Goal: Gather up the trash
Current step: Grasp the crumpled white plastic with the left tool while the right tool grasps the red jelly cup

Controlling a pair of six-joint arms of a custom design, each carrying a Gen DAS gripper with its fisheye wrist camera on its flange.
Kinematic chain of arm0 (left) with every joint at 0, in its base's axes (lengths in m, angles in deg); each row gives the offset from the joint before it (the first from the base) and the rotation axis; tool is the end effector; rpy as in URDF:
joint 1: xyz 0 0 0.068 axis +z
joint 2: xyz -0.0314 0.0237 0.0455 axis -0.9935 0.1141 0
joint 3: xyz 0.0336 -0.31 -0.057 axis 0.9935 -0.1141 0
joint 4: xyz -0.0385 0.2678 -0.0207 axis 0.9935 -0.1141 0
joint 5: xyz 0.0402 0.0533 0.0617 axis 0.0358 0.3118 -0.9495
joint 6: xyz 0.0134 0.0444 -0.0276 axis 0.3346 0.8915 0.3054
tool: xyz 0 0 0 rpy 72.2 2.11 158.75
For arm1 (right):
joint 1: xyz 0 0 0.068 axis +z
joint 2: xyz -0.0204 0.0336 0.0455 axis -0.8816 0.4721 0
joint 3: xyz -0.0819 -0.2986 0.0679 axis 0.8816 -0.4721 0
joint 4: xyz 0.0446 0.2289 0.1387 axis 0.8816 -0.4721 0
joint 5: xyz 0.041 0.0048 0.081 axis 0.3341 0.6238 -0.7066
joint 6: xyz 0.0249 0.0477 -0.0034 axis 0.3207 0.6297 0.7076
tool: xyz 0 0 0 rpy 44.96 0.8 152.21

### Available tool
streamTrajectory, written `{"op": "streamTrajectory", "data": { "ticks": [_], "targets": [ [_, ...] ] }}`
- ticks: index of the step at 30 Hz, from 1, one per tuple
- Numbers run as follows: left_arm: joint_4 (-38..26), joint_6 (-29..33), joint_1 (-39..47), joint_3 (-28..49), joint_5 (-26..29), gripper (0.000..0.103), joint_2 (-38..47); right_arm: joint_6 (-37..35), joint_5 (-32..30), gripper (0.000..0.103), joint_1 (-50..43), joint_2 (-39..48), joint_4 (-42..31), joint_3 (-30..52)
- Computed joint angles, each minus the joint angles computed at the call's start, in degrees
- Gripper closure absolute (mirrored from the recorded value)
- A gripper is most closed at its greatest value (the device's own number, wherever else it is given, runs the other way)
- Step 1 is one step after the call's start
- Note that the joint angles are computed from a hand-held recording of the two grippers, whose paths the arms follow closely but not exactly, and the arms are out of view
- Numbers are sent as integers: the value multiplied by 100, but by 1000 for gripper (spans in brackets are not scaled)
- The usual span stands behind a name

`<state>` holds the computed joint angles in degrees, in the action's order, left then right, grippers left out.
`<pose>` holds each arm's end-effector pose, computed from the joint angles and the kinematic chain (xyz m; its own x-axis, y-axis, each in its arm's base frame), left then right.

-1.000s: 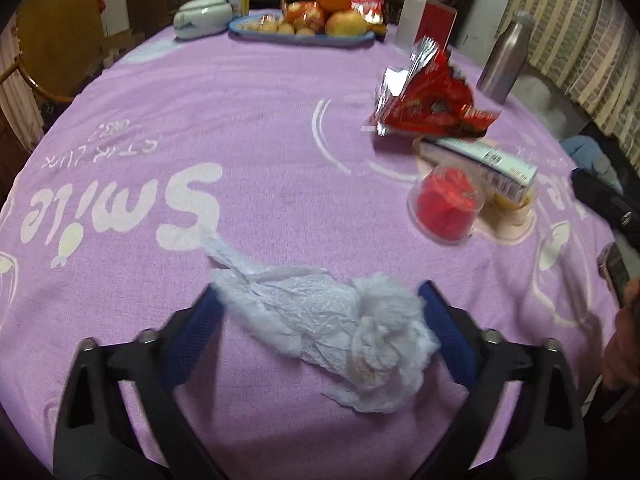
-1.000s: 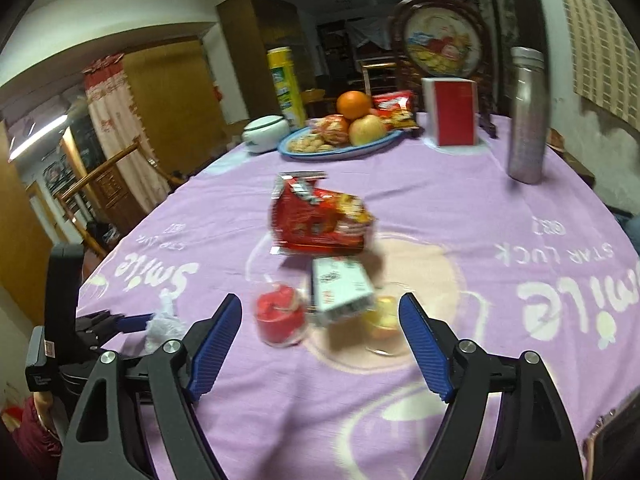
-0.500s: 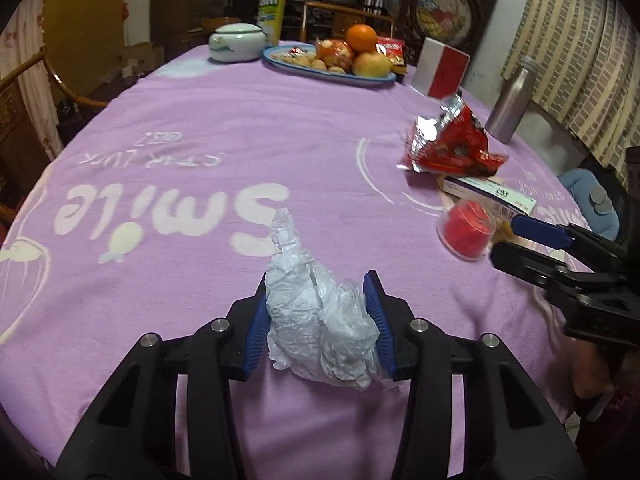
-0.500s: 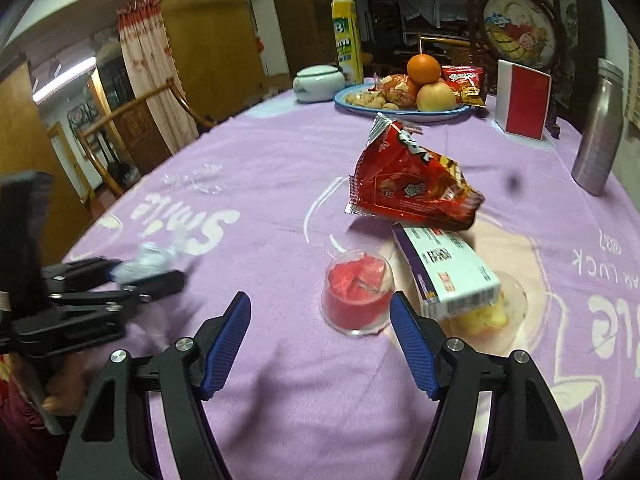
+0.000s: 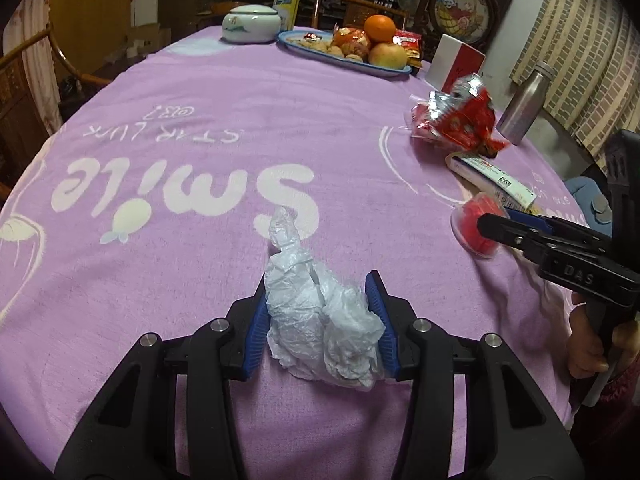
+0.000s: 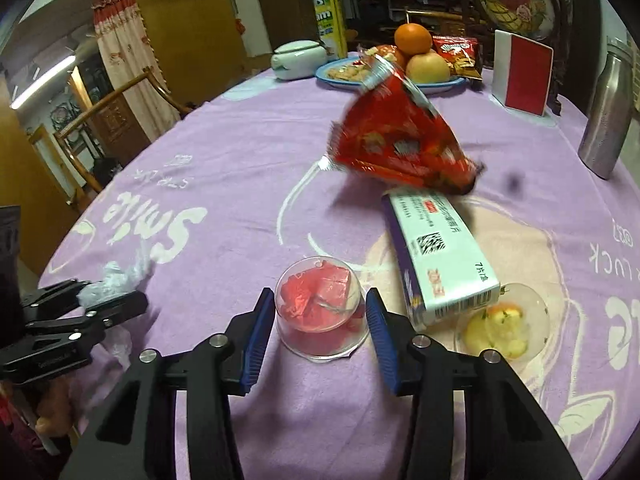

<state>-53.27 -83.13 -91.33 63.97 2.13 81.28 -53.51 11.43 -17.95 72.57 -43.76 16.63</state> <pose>0.2240 -0.0405 0.2222 -0.7821 0.1132 -0.6128 0.2977 0.9318 -0.2078 0.2187 0.2013 0.2261 -0.8315 0.0056 -0.5554 -0.1408 0.9652 0.2205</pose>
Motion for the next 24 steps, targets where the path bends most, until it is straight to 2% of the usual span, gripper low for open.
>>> {"op": "streamTrajectory", "data": {
  "ticks": [4,6,8,12,13,17,20,24],
  "targets": [
    [23,-13,-95,-33,-162,55,-45,-149,78,57,212,-206,246,-108],
    [39,-5,-187,-61,-280,53,-70,-182,4,57,248,-258,331,-146],
    [35,42,-294,-71,-404,47,-80,-161,-54,56,212,-277,332,-157],
    [59,90,-458,-70,-626,46,-59,-140,-314,56,119,-223,311,-154],
    [72,119,-431,-80,-570,46,-59,-137,-369,56,100,-199,300,-143],
    [197,193,-251,-175,-279,66,-149,-124,-432,56,84,-187,336,-175],
    [212,225,-126,-239,-228,68,-400,-105,-340,57,115,-270,423,-235],
    [-154,279,139,-74,-91,68,-777,-80,-212,57,175,-431,511,-305]
  ]
}}
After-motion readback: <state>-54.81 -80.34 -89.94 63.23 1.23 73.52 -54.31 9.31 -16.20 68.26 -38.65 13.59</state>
